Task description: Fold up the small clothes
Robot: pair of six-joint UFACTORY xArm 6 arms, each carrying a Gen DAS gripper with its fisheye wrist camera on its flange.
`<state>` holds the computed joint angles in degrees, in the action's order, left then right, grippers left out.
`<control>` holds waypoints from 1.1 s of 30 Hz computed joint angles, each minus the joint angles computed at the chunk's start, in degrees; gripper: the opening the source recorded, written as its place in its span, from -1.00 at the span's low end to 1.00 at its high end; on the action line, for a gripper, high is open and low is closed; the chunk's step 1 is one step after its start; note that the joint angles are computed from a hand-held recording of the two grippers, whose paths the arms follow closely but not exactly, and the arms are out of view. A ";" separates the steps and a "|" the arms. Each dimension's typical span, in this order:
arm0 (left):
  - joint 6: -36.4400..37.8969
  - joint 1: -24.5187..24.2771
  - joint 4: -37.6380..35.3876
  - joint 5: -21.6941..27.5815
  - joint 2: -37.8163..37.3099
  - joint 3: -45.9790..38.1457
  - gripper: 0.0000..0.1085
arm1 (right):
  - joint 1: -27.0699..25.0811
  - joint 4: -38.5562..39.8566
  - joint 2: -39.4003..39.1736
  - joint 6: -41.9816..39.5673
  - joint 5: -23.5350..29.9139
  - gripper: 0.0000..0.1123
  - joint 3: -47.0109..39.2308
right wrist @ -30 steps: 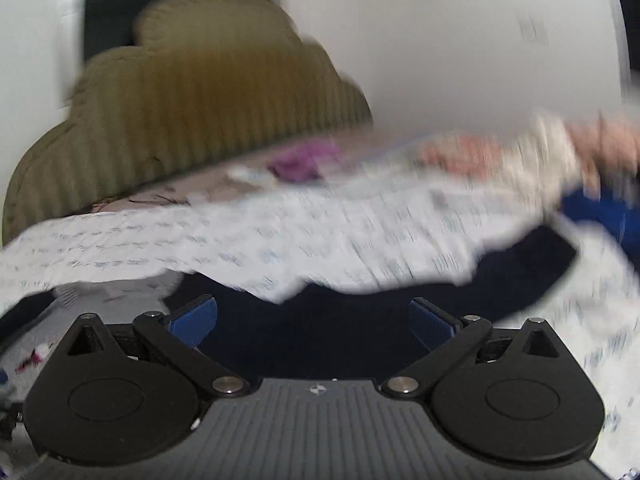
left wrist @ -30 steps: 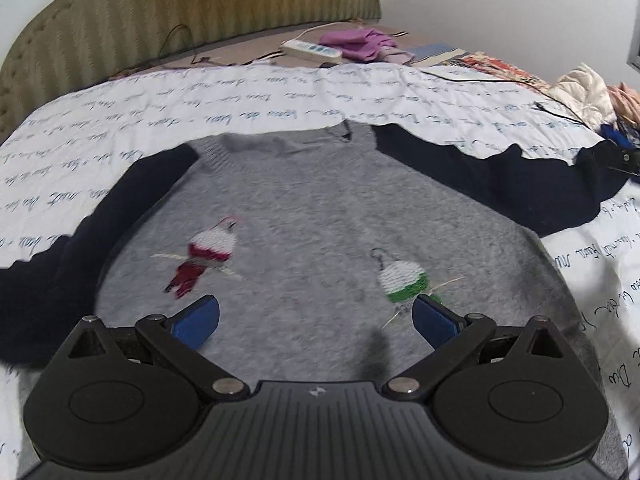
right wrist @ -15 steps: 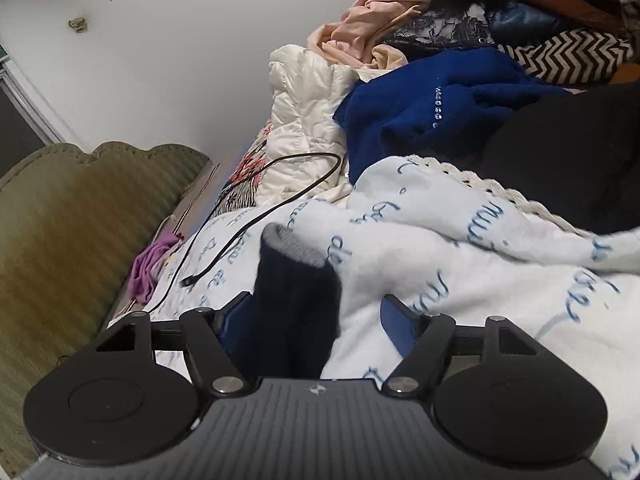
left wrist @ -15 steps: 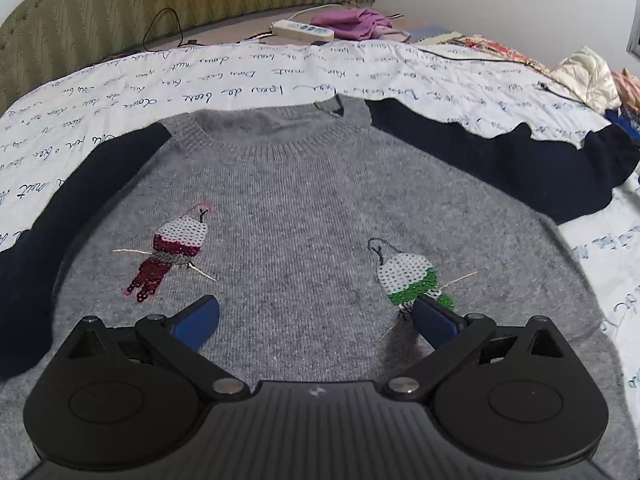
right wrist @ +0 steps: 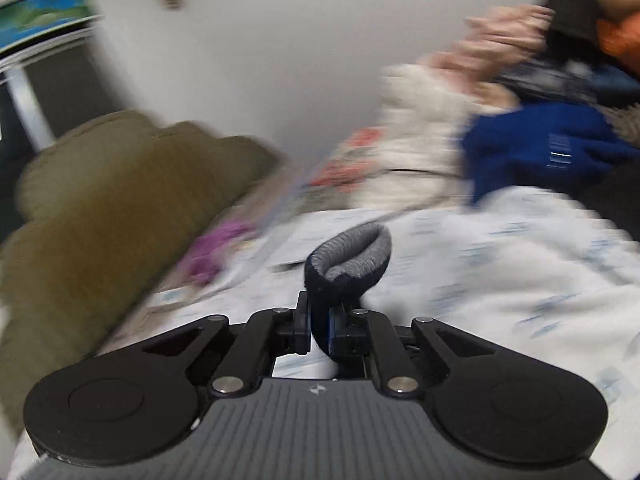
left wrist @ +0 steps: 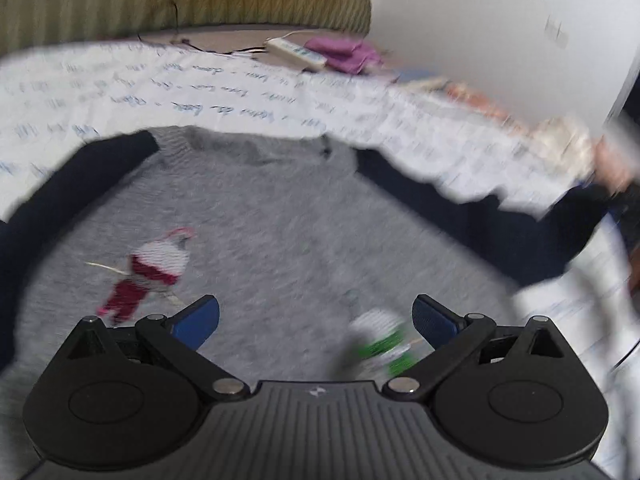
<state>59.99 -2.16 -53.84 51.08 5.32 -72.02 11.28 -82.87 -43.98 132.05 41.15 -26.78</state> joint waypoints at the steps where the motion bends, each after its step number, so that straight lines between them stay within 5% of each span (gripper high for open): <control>1: -1.04 1.49 -2.71 3.75 1.28 -1.86 0.90 | 2.90 -2.14 2.04 1.21 -0.37 -0.78 -2.15; 5: -6.80 5.87 -11.10 14.35 6.07 -7.29 0.90 | 11.85 -11.58 14.32 9.81 -5.82 -0.78 -12.38; 9: -16.51 7.56 -15.94 19.57 11.01 -11.40 0.90 | 16.31 -19.12 28.84 18.04 -13.49 -0.78 -23.55; 11: -19.20 8.17 -18.39 22.15 12.89 -12.32 0.90 | 17.46 -16.79 35.72 15.21 -16.69 -0.78 -28.97; 14: -22.44 7.60 -17.47 21.89 14.26 -13.05 0.90 | 18.81 -5.64 43.01 0.28 -18.25 -0.78 -34.51; 24: -28.29 2.49 -13.52 23.04 18.77 -19.51 0.90 | 22.01 8.84 44.90 -23.18 -17.02 -0.77 -37.94; 27: -28.20 0.51 -10.59 22.52 19.19 -20.62 0.89 | 22.55 13.29 46.40 -27.36 -16.77 -0.47 -38.91; 29: -27.87 -0.17 -9.52 21.27 18.69 -20.14 0.72 | 22.28 16.95 46.27 -27.58 -17.27 -0.12 -38.36; 33: -30.29 0.25 -7.98 22.38 20.78 -22.68 0.25 | 21.65 12.01 40.28 -19.15 -18.72 0.03 -32.25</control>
